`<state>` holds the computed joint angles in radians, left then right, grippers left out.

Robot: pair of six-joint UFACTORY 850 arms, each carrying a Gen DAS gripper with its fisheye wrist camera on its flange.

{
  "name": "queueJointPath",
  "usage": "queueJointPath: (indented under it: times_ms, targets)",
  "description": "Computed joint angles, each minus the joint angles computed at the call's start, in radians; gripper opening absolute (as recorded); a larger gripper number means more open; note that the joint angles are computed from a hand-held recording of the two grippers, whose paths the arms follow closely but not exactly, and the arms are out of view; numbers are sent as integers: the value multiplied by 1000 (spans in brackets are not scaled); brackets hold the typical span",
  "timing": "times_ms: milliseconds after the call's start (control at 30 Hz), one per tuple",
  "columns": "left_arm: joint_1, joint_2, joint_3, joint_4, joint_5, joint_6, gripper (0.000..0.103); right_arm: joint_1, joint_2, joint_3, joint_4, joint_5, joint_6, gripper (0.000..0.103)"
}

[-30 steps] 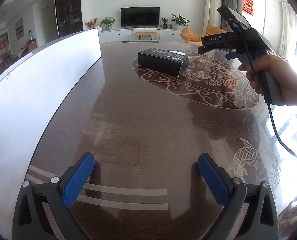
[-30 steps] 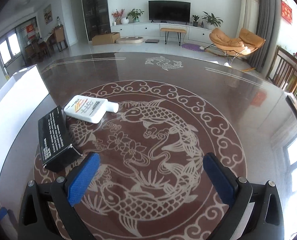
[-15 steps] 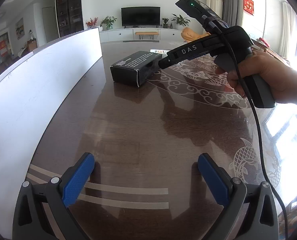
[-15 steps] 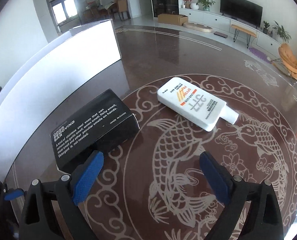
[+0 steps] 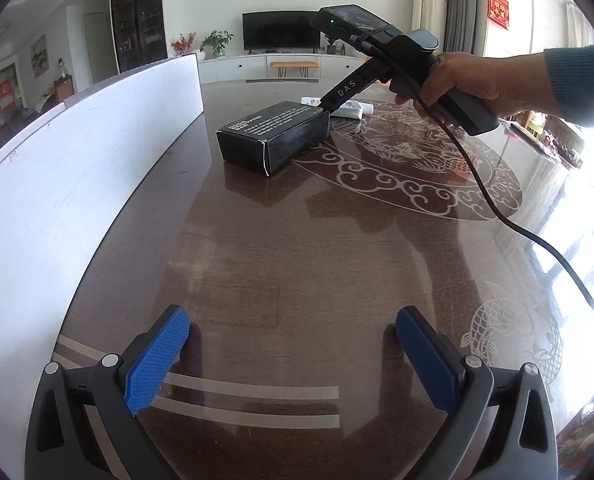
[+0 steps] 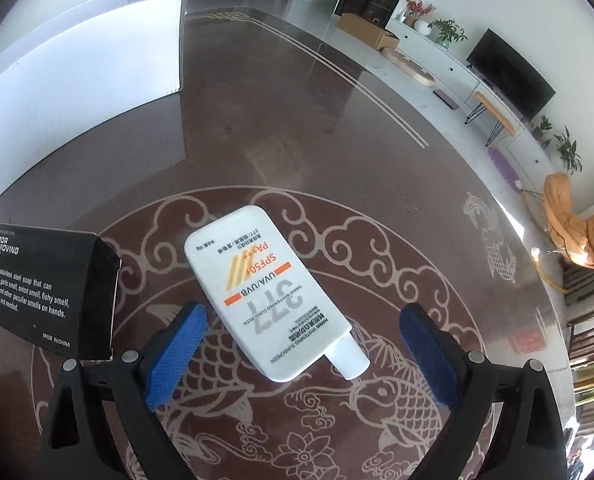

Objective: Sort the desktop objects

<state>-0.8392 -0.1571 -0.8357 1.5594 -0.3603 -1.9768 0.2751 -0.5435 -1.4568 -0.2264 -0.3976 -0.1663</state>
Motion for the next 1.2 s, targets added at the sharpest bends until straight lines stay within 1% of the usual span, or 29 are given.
queueJointPath:
  times_ms: [100, 133, 167, 200, 233, 267, 333, 433, 533, 567, 633, 800, 900, 967, 1033, 1133, 1167, 1200]
  targets:
    - [1, 0, 0, -4, 0, 4, 103, -4, -37, -48, 79, -3, -42, 97]
    - [-2, 1, 1, -5, -2, 3, 103, -10, -45, -60, 152, -12, -92, 94]
    - [-2, 1, 0, -5, -3, 3, 103, -18, -53, -69, 243, -22, -163, 84]
    - [-1, 0, -1, -7, -3, 4, 103, -29, -53, -71, 346, -35, -245, 76]
    - [-1, 0, -1, -7, -3, 4, 103, -35, -59, -83, 415, -56, -288, 64]
    - [-3, -1, -2, -3, -4, -1, 103, -38, -52, -71, 441, -53, -301, 56]
    - [-5, -1, -1, -3, -6, -4, 103, -34, -24, -29, 444, -33, -297, 53]
    - [-5, -1, 0, 2, -6, -9, 103, -27, 37, 61, 410, 11, -225, 53]
    - [-6, 1, 4, 15, -9, -24, 103, -18, 136, 199, 331, 71, -70, 53]
    - [-7, 2, 6, 19, -11, -30, 103, -19, 176, 253, 304, 89, -14, 53]
    - [-8, 7, 12, 31, -13, -43, 103, -28, 267, 375, 301, 129, 43, 53]
    - [-9, 11, 17, 40, -20, -57, 103, -46, 525, 680, 170, 235, 230, 53]
    - [-9, 11, 17, 41, -21, -58, 103, -62, 633, 789, 188, 263, 229, 56]
    - [-10, 11, 17, 42, -21, -58, 103, -69, 663, 818, 193, 266, 223, 68]
    - [-11, 11, 18, 42, -22, -60, 103, -71, 663, 820, 130, 268, 286, 72]
    - [-9, 10, 17, 42, -22, -60, 103, -63, 662, 825, 9, 279, 403, 84]
    - [-12, 10, 18, 43, -24, -64, 103, -63, 661, 827, 5, 285, 411, 87]
    - [-13, 10, 18, 45, -25, -65, 103, -60, 661, 829, -41, 289, 460, 88]
